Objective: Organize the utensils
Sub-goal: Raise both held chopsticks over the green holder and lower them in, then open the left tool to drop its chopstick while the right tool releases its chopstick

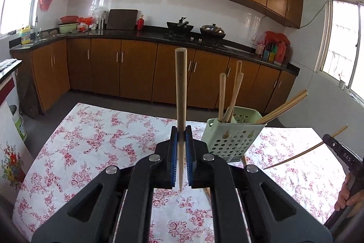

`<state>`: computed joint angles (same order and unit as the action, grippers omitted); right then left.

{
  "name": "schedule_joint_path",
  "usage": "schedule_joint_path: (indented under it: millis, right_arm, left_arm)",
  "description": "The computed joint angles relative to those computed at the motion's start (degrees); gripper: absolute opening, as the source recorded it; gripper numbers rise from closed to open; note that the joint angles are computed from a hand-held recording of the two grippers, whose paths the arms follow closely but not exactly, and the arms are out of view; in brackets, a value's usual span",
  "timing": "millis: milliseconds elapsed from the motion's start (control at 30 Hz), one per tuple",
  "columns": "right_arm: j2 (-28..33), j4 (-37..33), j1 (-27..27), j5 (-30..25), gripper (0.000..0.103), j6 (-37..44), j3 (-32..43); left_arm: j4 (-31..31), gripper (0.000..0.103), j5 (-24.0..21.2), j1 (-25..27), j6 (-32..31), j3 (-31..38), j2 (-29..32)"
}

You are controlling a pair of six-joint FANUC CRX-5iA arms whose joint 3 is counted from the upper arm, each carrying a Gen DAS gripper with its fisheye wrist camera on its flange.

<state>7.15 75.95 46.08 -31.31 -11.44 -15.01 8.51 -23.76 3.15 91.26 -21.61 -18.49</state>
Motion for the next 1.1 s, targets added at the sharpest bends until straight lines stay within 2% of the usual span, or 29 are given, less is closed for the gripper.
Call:
schedule_joint_path:
  millis: [167,300,433,600,733,800,933,1100]
  right_arm:
    - [-2.6,2.7,0.1,3.6,0.008,0.2,1.3]
    - [-3.8,10.0,-1.2,7.6,0.008,-4.5,2.4]
    - [-2.6,20.2,-3.3,9.9,0.008,-12.3,5.4]
    - [1.3,27.8,-5.1,9.6,0.008,-18.4,10.1]
    - [5.4,26.5,-5.6,10.1,0.008,-17.1,14.3]
    - [7.4,22.8,-5.2,10.0,0.008,-13.6,16.2]
    - [10.8,14.8,-4.2,9.6,0.008,-6.6,19.5]
    - [12.9,10.4,-4.0,9.8,0.008,-2.7,21.0]
  left_arm:
    - [-0.2,0.007,2.4,-2.7,-0.3,1.3,-1.2]
    - [-2.2,0.007,4.7,-5.3,1.8,4.2,-0.3]
    - [-8.2,0.007,5.8,-7.6,8.9,9.8,2.9]
    - [-18.1,0.007,5.4,-9.5,19.3,16.9,7.5]
    - [-24.6,0.007,4.8,-10.6,25.8,21.0,11.0]
    - [-25.5,0.007,4.5,-10.7,27.1,21.9,12.2]
    - [-21.8,0.007,5.1,-9.7,24.8,21.1,13.8]
    - [-15.1,0.007,6.5,-8.5,18.9,18.0,13.7]
